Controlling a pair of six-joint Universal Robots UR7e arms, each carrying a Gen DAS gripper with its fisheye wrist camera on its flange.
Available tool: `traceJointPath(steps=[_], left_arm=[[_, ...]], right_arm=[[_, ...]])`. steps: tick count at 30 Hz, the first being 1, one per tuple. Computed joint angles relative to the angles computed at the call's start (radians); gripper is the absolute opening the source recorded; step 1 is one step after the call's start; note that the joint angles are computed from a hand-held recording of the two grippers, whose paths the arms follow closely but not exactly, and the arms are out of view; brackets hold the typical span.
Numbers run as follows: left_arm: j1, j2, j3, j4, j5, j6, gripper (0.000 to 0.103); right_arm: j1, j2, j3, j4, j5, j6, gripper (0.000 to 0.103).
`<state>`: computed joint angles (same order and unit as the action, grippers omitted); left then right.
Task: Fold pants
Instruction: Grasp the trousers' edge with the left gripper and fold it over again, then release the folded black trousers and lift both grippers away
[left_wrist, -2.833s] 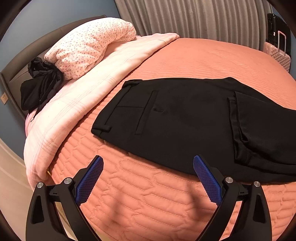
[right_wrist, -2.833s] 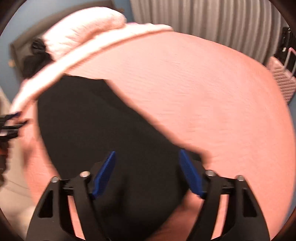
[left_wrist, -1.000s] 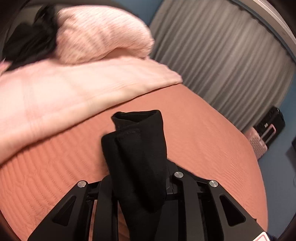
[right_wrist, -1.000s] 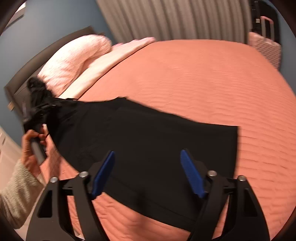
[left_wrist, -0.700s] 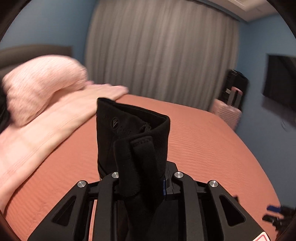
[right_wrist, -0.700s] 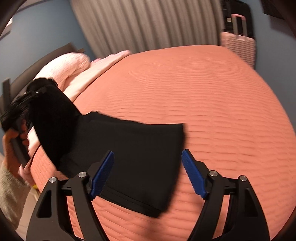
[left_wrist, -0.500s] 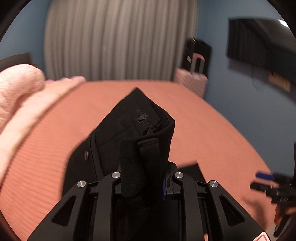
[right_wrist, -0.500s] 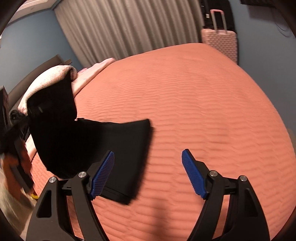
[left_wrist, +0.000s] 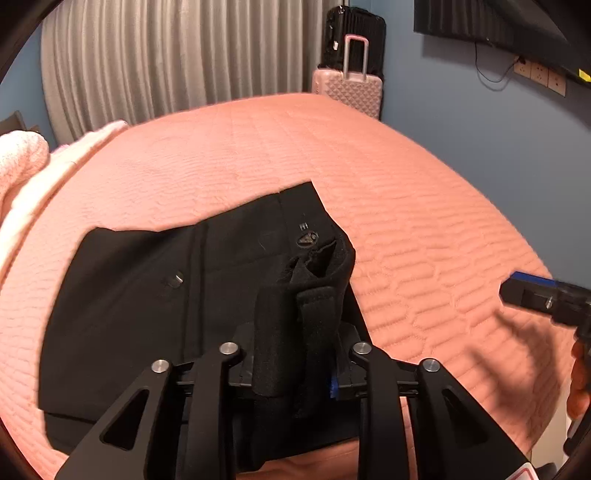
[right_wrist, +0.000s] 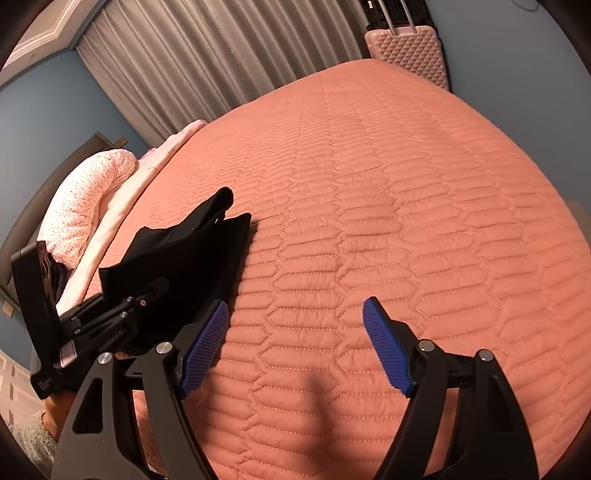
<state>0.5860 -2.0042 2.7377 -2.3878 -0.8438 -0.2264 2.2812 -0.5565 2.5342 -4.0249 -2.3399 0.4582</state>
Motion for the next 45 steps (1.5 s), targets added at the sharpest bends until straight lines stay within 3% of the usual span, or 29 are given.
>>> traceJointPath(steps=[2,3,4,5,6,10,12,13,14,18,20,22,23,25,27,28,29,30,31,32,34,36,37,39,40,41,43,45], left_arm=[[-0.001,0.065,0.004,0.051,0.067,-0.036,0.025],[-0.049,0.041,0.012,0.104,0.099,-0.085,0.026],[-0.088,-0.008,0.020,0.136,0.104,-0.096,0.031],[-0.101,-0.083,0.003,0.195,0.068,-0.073,0.048],[-0.102,-0.144,-0.013,0.227,0.014,-0.084,0.054],[-0.235,-0.454,-0.103,0.602,-0.060,-0.250,0.061],[-0.277,-0.569,-0.139,0.680,-0.030,-0.258,0.067],[-0.252,-0.566,-0.166,0.657,-0.044,-0.221,0.069],[-0.186,-0.522,-0.190,0.591,-0.018,-0.143,0.076],[0.140,-0.123,-0.301,0.172,0.087,0.201,0.075],[0.324,0.076,-0.395,0.003,-0.014,0.293,0.072],[0.492,0.235,-0.504,-0.003,-0.174,0.328,0.073],[0.559,0.307,-0.558,0.045,-0.194,0.306,0.069],[0.614,0.402,-0.599,0.033,-0.168,0.301,0.064],[0.656,0.425,-0.620,-0.047,-0.182,0.382,0.054],[0.667,0.430,-0.648,-0.027,-0.184,0.384,0.046],[0.695,0.439,-0.689,-0.001,-0.211,0.373,0.025],[0.717,0.432,-0.715,0.017,-0.237,0.350,0.019],[0.741,0.421,-0.738,-0.002,-0.236,0.334,0.018],[0.745,0.392,-0.731,-0.041,-0.215,0.328,0.018],[0.738,0.358,-0.743,-0.081,-0.223,0.308,0.034],[0.724,0.351,-0.725,-0.168,-0.295,0.326,0.060],[0.717,0.369,-0.719,-0.196,-0.319,0.348,0.065],[0.667,0.438,-0.728,-0.149,-0.285,0.372,0.068],[0.648,0.463,-0.741,-0.095,-0.211,0.356,0.068],[0.635,0.522,-0.750,-0.077,-0.107,0.361,0.068],[0.662,0.591,-0.755,-0.130,0.016,0.412,0.071],[0.713,0.632,-0.821,-0.094,-0.024,0.354,0.070]], right_arm=[[-0.010,0.007,0.003,-0.017,0.014,-0.006,0.074],[-0.010,0.001,0.005,-0.015,0.021,-0.007,0.074],[-0.007,-0.002,0.004,-0.009,0.020,-0.011,0.074],[0.001,-0.015,0.004,0.017,0.008,-0.013,0.074],[0.007,-0.027,0.002,0.046,-0.006,-0.012,0.074],[0.012,-0.062,-0.013,0.110,-0.017,-0.025,0.074],[0.020,-0.077,-0.044,0.140,0.004,-0.057,0.074],[0.019,-0.078,-0.057,0.139,0.026,-0.080,0.074],[0.021,-0.074,-0.091,0.149,0.062,-0.106,0.074],[-0.016,-0.013,-0.218,0.145,0.271,-0.190,0.074],[-0.036,0.036,-0.303,0.167,0.359,-0.232,0.071],[-0.069,0.084,-0.389,0.220,0.457,-0.275,0.071],[-0.086,0.102,-0.419,0.249,0.497,-0.289,0.071],[-0.110,0.131,-0.489,0.376,0.508,-0.315,0.071],[-0.118,0.144,-0.522,0.485,0.353,-0.348,0.067],[-0.128,0.145,-0.514,0.496,0.296,-0.347,0.056],[-0.157,0.126,-0.473,0.467,0.281,-0.328,0.032],[-0.181,0.100,-0.431,0.433,0.299,-0.282,0.022],[-0.176,0.068,-0.406,0.436,0.276,-0.225,0.013],[-0.147,0.063,-0.416,0.450,0.222,-0.211,0.018],[-0.109,0.067,-0.456,0.470,0.237,-0.261,0.020],[-0.104,0.100,-0.540,0.530,0.307,-0.311,0.020],[-0.110,0.122,-0.580,0.563,0.328,-0.332,0.019],[-0.132,0.170,-0.656,0.657,0.258,-0.324,0.017],[-0.145,0.175,-0.654,0.651,0.251,-0.335,0.012],[-0.172,0.161,-0.617,0.603,0.275,-0.319,0.001],[-0.192,0.122,-0.543,0.516,0.262,-0.251,0.000],[-0.139,0.116,-0.544,0.533,0.140,-0.223,0.001]])
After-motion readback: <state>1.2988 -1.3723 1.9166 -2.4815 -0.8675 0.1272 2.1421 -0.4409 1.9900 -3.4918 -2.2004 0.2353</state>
